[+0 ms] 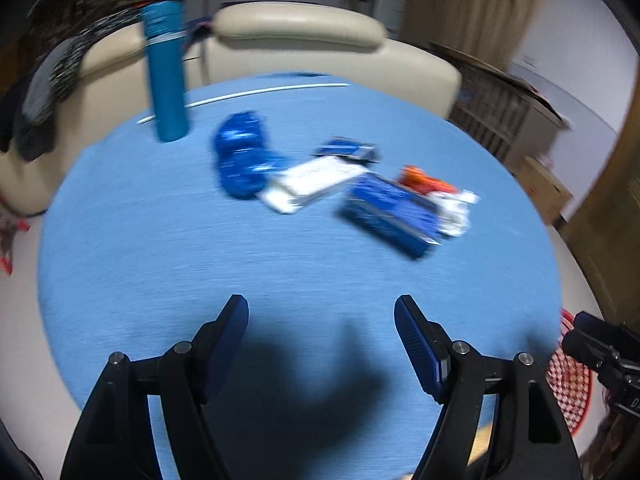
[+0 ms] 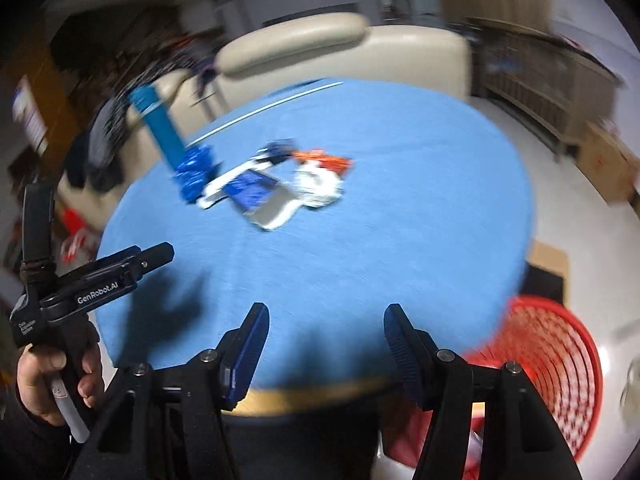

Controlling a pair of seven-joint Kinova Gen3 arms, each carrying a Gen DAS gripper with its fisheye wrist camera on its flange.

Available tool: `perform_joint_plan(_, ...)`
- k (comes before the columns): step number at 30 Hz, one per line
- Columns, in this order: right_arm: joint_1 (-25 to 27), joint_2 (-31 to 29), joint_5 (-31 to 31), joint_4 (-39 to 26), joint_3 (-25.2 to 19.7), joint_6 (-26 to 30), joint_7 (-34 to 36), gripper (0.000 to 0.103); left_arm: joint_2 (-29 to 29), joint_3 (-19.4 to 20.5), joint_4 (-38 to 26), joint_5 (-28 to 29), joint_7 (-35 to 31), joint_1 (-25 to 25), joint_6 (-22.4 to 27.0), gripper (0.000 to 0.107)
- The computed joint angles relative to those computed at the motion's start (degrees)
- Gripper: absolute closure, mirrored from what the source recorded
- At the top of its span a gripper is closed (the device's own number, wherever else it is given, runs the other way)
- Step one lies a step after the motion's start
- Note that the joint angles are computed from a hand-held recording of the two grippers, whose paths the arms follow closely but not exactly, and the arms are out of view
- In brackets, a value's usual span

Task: Collect trash
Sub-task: 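Move both open tools back over the table, then grasp the dark blue printed box with the right tool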

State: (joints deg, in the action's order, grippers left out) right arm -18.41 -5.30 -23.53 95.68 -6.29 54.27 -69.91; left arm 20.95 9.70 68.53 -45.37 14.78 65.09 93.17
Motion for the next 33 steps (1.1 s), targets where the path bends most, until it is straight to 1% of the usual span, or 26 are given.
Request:
perform_joint_plan(2, -2.0, 2.6, 2.4, -2.9, -2.5, -0.3, -0.7, 0.039, -1.8, -0.1, 3.6, 0.7, 2.9, -0.1, -0.7, 0.031)
perform_joint_plan(5, -4.9, 6.9, 5.7, -7.9, -4.8, 0.3, -1.0, 0.039, -3.9, 1.1, 7.6, 1.3, 6.5, -1.0, -1.2, 0.031)
perform_joint_plan(9, -9.5, 13.4, 12.5, -16.0, -6.7, 2.5, -2.8, 0.039, -5.7, 2.9, 10.3, 1.5, 8.6, -2.4, -1.6, 0.031)
perform_joint_plan(13, -14.5, 19.7, 18.9, -24.2, -6.8, 5.5, -3.8, 0.039, -7.8, 4.4, 13.4, 1.4, 10.2, -4.1, -2.7, 0.031)
perform_joint_plan(18, -19.6, 25.5, 25.2, -30.8, -5.3, 7.9, -4.4, 0.039, -11.0, 5.8, 17.4, 0.9, 12.3, -7.5, -5.2, 0.031)
perform_joint_plan(20, -21.0, 28.3, 26.8, -33.9, -4.4, 9.9, -5.0, 0.039, -12.0, 6.3, 18.1, 0.8, 12.2, -9.2, -6.0, 0.031)
perform_joint_plan(22, -21.3, 29.5, 26.9, -34.8, -4.0, 10.3, -5.3, 0.037, -13.1, 6.5, 18.9, 0.4, 11.6, -11.2, -7.6, 0.03)
perform_joint_plan(24, -20.9, 30.9, 25.5, -36.8, -4.1, 12.3, -5.0, 0.037, -13.7, 6.6, 18.8, 0.3, 9.7, -13.5, -9.1, 0.03)
perform_joint_plan(26, -21.7, 31.3, 26.2, -37.5, -3.8, 13.4, -4.8, 0.037, -13.8, 6.5, 18.5, 0.0, 7.6, -15.5, -10.1, 0.03)
perform_joint_plan(28, -22.0, 31.6, 26.4, -37.9, -3.7, 13.9, -4.1, 0.037, -13.4, 6.0, 17.5, -0.2, 4.3, -17.7, -11.6, 0.029)
perform_joint_plan(30, -21.6, 31.8, 25.7, -38.0, -3.6, 13.6, -4.1, 0.037, -13.4, 5.4, 16.8, 0.5, 0.3, -20.4, -14.5, 0.029)
perform_joint_plan(33, -20.9, 32.3, 24.5, -38.0, -3.6, 13.1, -4.3, 0.034, -12.7, 3.7, 15.3, 1.6, -4.6, -23.4, -17.2, 0.027)
